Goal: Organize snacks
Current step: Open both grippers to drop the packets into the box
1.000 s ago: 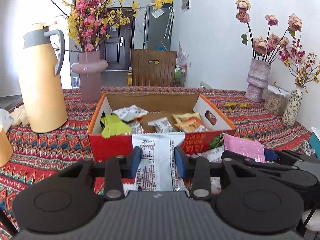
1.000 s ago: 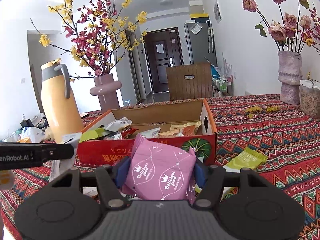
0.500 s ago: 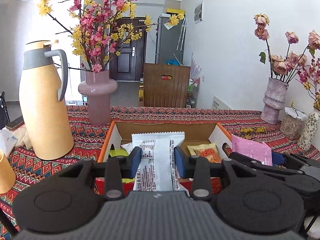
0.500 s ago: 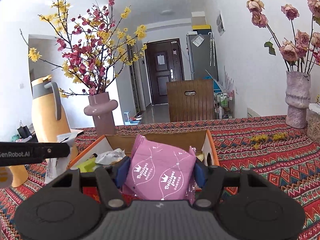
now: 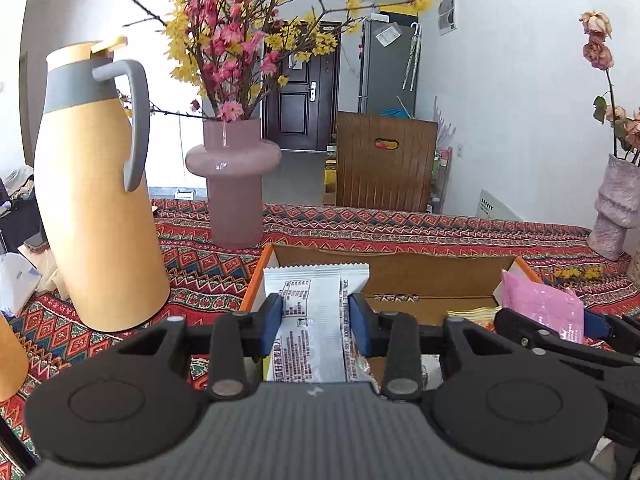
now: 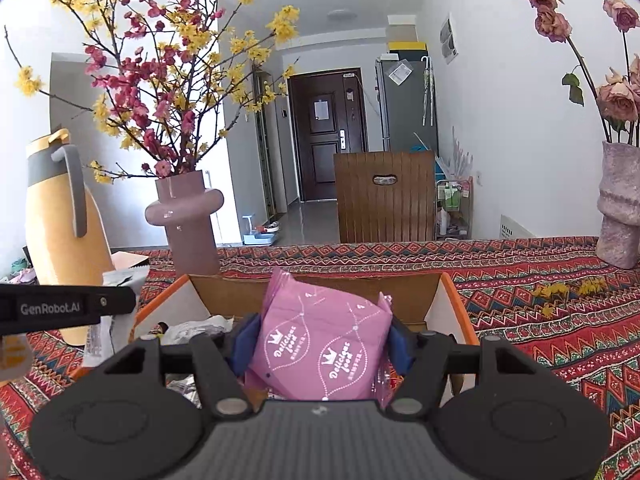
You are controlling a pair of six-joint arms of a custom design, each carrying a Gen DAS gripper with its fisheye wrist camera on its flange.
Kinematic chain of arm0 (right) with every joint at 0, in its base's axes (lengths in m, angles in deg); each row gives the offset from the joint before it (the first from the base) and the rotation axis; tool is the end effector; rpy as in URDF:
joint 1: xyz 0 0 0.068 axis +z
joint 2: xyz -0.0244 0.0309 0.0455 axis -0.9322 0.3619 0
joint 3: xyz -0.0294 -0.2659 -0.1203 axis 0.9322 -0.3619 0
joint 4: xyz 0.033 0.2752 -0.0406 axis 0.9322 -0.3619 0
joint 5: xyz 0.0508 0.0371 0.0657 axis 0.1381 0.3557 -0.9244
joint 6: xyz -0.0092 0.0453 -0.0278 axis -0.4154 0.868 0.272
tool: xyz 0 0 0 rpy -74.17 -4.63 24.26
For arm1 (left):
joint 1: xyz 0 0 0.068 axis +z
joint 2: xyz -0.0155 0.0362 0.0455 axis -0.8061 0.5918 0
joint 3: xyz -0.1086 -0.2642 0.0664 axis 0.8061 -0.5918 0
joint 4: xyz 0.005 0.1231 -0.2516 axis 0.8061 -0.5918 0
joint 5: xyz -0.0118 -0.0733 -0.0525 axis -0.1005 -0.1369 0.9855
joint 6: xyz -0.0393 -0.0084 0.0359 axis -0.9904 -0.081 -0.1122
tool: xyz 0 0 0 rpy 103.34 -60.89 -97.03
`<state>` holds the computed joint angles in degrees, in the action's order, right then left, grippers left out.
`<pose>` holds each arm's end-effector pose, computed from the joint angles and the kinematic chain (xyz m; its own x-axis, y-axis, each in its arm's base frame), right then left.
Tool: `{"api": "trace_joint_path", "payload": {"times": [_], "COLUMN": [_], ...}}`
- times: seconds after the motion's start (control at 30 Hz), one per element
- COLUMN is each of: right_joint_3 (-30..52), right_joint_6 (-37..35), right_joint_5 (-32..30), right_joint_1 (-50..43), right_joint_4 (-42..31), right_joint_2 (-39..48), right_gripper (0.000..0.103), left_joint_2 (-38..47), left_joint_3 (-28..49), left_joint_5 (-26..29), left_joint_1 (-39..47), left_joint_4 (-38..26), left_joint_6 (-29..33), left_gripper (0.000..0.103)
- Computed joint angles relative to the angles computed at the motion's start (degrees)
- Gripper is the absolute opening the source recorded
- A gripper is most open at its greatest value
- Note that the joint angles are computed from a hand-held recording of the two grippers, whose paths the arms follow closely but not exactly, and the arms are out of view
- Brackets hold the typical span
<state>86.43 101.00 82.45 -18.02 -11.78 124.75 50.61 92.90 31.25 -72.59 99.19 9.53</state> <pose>0.2348 0.2529 0.1487 -0.3731 0.0171 -0.9276 -0.1354 0.9881 0.0727 0.2258 -0.0659 0.2007 -0.4580 -0.0454 -0.8878 -0.0314 0.9989 -0.0349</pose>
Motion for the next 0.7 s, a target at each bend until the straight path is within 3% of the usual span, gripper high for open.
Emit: {"api": "trace_joint_path", "payload": {"times": [0.13,0.37,0.47,0.5,0.53,0.57,0.6,0.7], "right_joint_3": [1.25,2.37,1.13,0.68,0.23,-0.21,-0.69,-1.49], "right_joint_6": [0.53,0.61,1.16,1.43,1.71,2.03,2.28,3.13], "right_joint_5": [-1.58,-1.19,-0.87,-0.79,-0.4,0.22,0.79,1.3], "right_joint_1": [-0.99,-0.71,-0.63,-0.61,-0.51,-0.36,-0.25,-0.13], "right_joint_4": [-0.66,-2.34,-1.25,-0.94,-0.53,-0.01,0.47,0.73], "right_joint_2": [2.87,4.13,3.25,2.9,2.62,2.42,2.12,1.21], "right_gripper": [0.064,0.064,0.069,0.081,0.095,0.1,0.102,0.102], "left_joint_2": [3.26,2.23,1.34,0.73,0.02,-0.58,-1.17,-2.35], "left_joint_3": [-2.11,-3.41,-4.03,-4.53,-5.1,-5.61,-6.19,-6.91], "left_joint_5": [-0.83,0.28,0.44,-0.17,-1.09,-2.13,-2.94,-2.78], "left_joint_1": [0.71,1.68,1.9,1.69,1.28,0.86,0.6,0.68], "left_joint_4": [6.5,7.63,8.3,8.88,9.52,10.22,11.22,11.63], "left_joint_6": [0.88,0.78,0.42,0.41,0.22,0.03,-0.09,-0.66], "left_gripper": [0.037,0.041,0.064,0.079,0.086,0.098,0.103,0.103]}}
